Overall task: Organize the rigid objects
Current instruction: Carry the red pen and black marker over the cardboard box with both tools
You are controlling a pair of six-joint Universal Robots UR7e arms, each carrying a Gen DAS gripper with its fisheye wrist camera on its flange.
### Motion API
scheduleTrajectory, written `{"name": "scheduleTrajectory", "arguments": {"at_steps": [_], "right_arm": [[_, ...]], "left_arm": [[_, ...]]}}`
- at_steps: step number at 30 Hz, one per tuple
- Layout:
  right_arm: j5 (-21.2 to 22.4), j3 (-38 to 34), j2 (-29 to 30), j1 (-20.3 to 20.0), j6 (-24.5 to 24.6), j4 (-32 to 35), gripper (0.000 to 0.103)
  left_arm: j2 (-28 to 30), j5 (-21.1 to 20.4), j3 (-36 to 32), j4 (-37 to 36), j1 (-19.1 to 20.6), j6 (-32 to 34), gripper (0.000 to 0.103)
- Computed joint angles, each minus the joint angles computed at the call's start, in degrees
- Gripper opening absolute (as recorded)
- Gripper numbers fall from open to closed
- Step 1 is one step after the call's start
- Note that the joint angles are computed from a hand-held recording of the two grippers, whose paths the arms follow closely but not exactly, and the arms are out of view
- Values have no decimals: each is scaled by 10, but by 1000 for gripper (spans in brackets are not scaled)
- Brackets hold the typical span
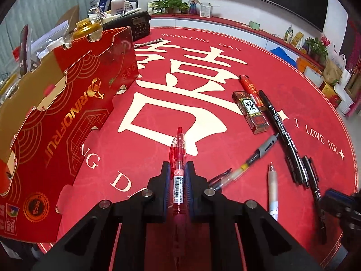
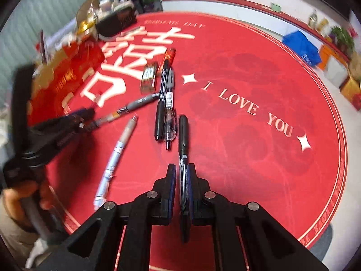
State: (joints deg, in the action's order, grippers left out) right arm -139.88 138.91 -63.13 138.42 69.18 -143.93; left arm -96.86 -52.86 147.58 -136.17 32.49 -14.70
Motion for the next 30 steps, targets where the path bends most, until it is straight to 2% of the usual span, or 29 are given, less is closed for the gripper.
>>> {"name": "scheduleTrajectory", "arguments": {"at_steps": [2,4,6,8,10,12,15,19,25,27,30], "right_arm": [[0,-11,9,-15,-30,12,11],[-7,-42,27,-22,-51,81,16],[-12,-65,37,-19,-49,132,16],[-20,-66,41,-11,-42,138,10],[-31,-41,29,8,-33,83,10],[-29,-21,14,20,-26,31,10],[-33,-7,-5,37,-10,-5,10],[-34,4,-21,51,-11,-61,10],[-57,-16,-22,72,-6,-59,10],[-56,-22,-22,74,-10,-55,10],[-53,-25,-14,71,-18,-58,10]], "left_arm": [[-1,0,1,-1,0,-2,14],[-2,0,1,-1,-1,-1,14],[-4,-2,1,-2,1,0,14],[-10,-15,-1,-8,11,3,14],[-24,-36,-8,4,26,-3,14],[-42,-37,-9,14,27,-12,14],[-70,-36,-11,35,19,-23,14],[-108,-28,-15,72,-8,-38,14],[-140,-10,-11,77,-42,-45,14],[-134,-10,-9,69,-38,-39,14],[-89,-12,-12,79,-8,-41,14]]}}
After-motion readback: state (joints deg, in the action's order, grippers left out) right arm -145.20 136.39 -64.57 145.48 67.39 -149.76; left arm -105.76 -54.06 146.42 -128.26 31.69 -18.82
